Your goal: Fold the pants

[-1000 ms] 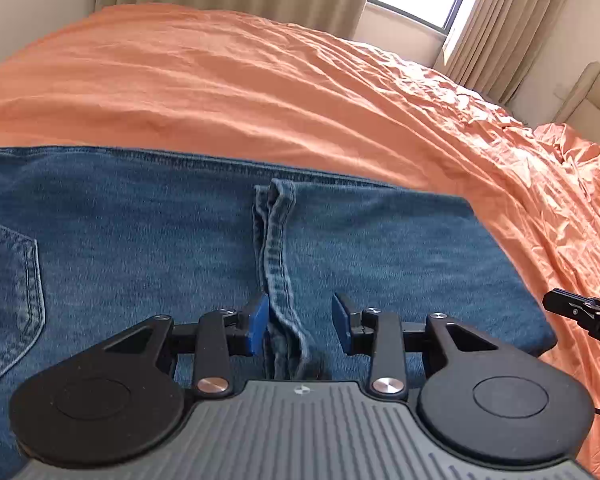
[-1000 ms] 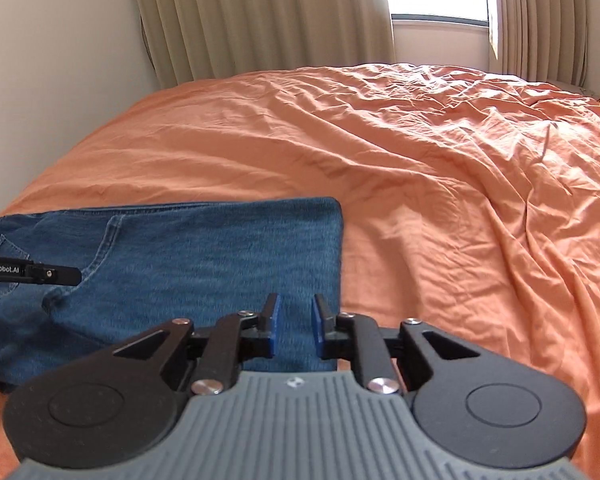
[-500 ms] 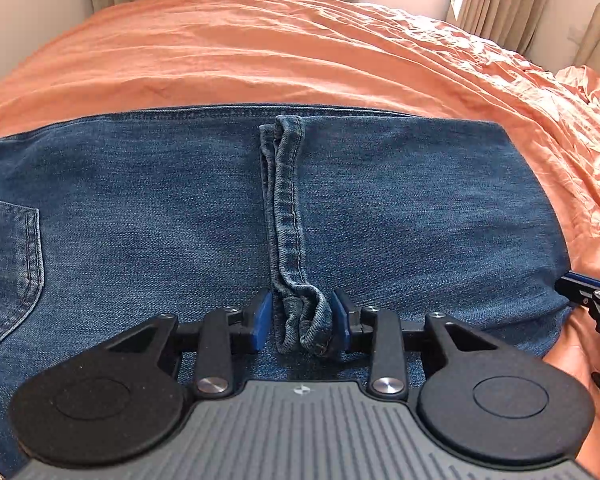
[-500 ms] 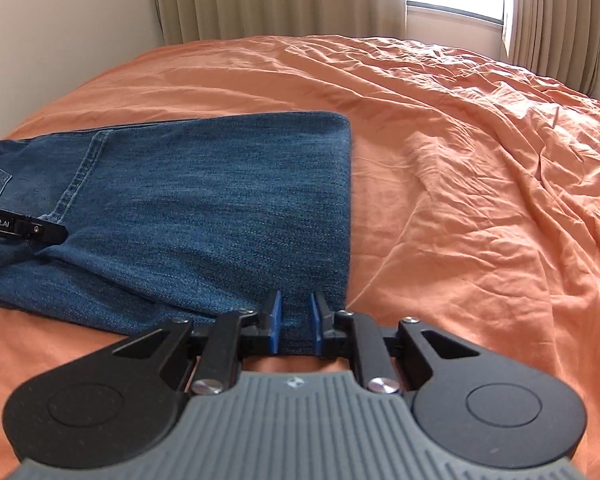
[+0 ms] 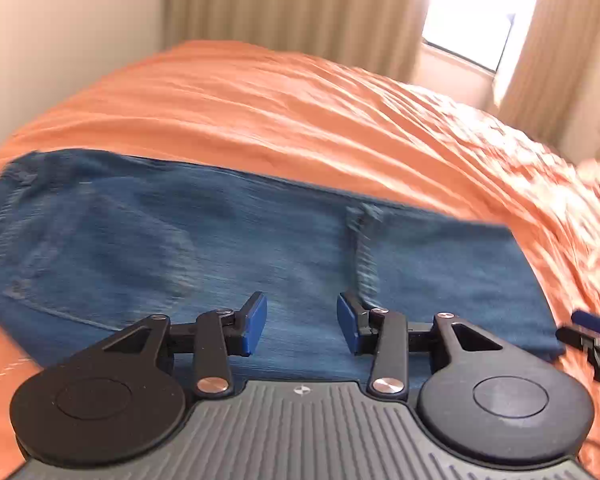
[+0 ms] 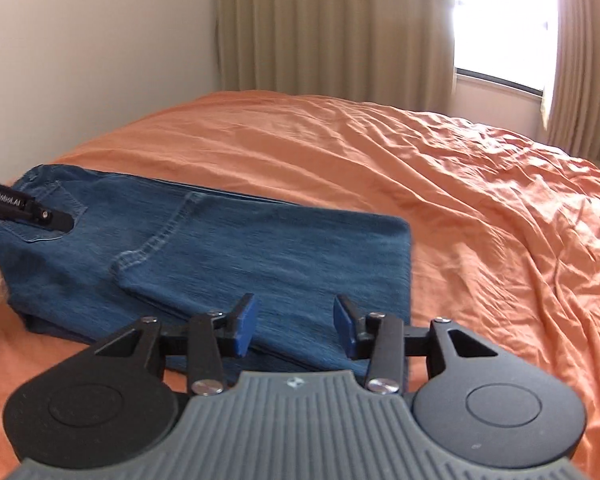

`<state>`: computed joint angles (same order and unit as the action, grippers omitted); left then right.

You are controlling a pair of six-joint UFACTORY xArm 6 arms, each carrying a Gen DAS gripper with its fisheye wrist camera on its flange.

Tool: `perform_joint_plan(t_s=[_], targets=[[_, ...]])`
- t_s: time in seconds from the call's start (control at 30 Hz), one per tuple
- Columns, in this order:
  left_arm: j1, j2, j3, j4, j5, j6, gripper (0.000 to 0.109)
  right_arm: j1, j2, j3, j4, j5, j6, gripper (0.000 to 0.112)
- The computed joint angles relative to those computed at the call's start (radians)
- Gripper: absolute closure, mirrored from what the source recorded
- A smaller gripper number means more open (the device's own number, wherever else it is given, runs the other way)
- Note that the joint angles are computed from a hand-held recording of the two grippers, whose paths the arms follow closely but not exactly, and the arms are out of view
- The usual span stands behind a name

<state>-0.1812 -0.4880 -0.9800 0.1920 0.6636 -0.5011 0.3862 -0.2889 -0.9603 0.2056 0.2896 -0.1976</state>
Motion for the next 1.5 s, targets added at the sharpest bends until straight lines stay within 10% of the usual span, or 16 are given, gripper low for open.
perform_joint_plan(t_s=[0.47, 0.9, 1.23, 1.5], targets=[[0.513, -0.216, 0.224, -0.186, -0.155, 0.000, 0.045, 0.165, 0.356, -0.444, -0.178, 0.253, 0.217, 0.087], [0.642, 0.017, 0.218, -1.046, -0.295, 0.533, 0.040, 0.183, 0.539, -0.647, -0.208, 0.402, 0.337, 0.097], [0.631, 0.162, 0.110, -0.873, -0.263, 0.418, 0.067, 0.194, 0.560, -0.670, -0.253, 0.431, 0.368, 0.099], [0.580, 0.095, 0.030, -0.485, -0.218, 0.142, 0.085, 0.174, 0.554, -0.681, -0.166, 0.439, 0.308, 0.100]])
